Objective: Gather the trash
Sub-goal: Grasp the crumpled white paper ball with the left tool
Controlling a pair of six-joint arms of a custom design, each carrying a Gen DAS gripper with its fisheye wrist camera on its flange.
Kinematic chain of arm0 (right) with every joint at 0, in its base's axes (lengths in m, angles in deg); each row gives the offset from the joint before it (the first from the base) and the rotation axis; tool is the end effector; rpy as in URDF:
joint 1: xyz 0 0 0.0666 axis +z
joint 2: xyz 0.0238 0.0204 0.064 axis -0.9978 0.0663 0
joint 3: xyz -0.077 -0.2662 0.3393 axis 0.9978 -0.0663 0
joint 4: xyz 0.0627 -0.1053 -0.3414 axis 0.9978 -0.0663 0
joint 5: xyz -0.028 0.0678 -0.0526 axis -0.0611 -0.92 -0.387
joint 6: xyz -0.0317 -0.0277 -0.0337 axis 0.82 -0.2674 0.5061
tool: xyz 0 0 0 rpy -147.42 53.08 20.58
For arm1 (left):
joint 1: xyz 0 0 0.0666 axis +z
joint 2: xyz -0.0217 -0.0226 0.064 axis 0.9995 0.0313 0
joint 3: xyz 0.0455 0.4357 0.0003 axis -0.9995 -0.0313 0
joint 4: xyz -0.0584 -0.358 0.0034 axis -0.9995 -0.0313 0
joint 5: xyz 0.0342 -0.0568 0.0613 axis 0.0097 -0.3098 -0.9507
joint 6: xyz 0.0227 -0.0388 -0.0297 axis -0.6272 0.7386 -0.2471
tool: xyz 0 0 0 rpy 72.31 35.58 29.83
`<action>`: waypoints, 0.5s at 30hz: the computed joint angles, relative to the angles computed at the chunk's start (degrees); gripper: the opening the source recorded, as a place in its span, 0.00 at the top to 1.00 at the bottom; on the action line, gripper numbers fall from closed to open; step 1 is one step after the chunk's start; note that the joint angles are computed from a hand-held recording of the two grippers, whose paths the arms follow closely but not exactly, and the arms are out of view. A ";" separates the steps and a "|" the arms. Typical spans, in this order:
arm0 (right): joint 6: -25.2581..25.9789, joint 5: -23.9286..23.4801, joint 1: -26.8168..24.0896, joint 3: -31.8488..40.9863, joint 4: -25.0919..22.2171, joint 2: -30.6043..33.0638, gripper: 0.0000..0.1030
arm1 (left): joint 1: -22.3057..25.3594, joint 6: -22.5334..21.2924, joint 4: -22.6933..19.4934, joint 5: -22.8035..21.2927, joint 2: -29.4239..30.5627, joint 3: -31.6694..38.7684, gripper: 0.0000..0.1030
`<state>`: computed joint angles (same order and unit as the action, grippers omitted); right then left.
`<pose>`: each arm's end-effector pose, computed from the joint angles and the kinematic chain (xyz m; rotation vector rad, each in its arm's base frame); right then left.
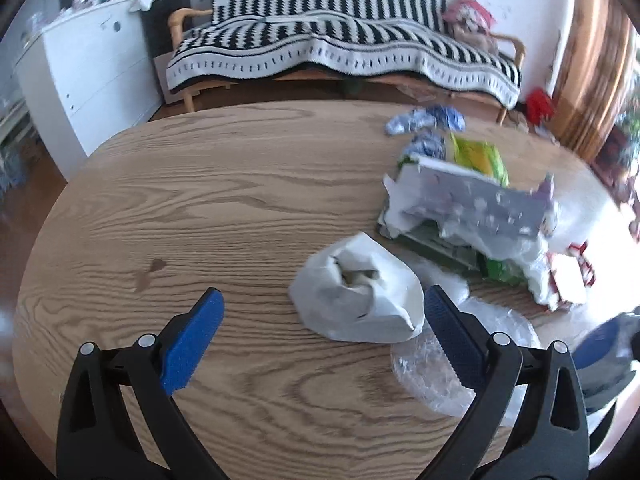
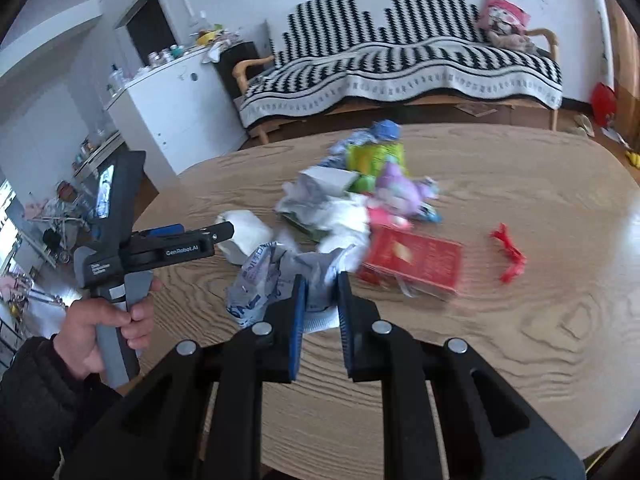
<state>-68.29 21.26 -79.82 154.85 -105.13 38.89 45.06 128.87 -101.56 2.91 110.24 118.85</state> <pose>0.4273 0.0682 0.5375 -0.7203 2.3211 0.7018 0.4151 -0.3623 0.4946 -0.5670 2.4399 0.1861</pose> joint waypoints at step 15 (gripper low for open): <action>3.40 -3.09 -10.39 0.71 -3.19 -0.18 0.84 | -0.47 5.16 -2.57 -2.24 1.15 3.13 0.43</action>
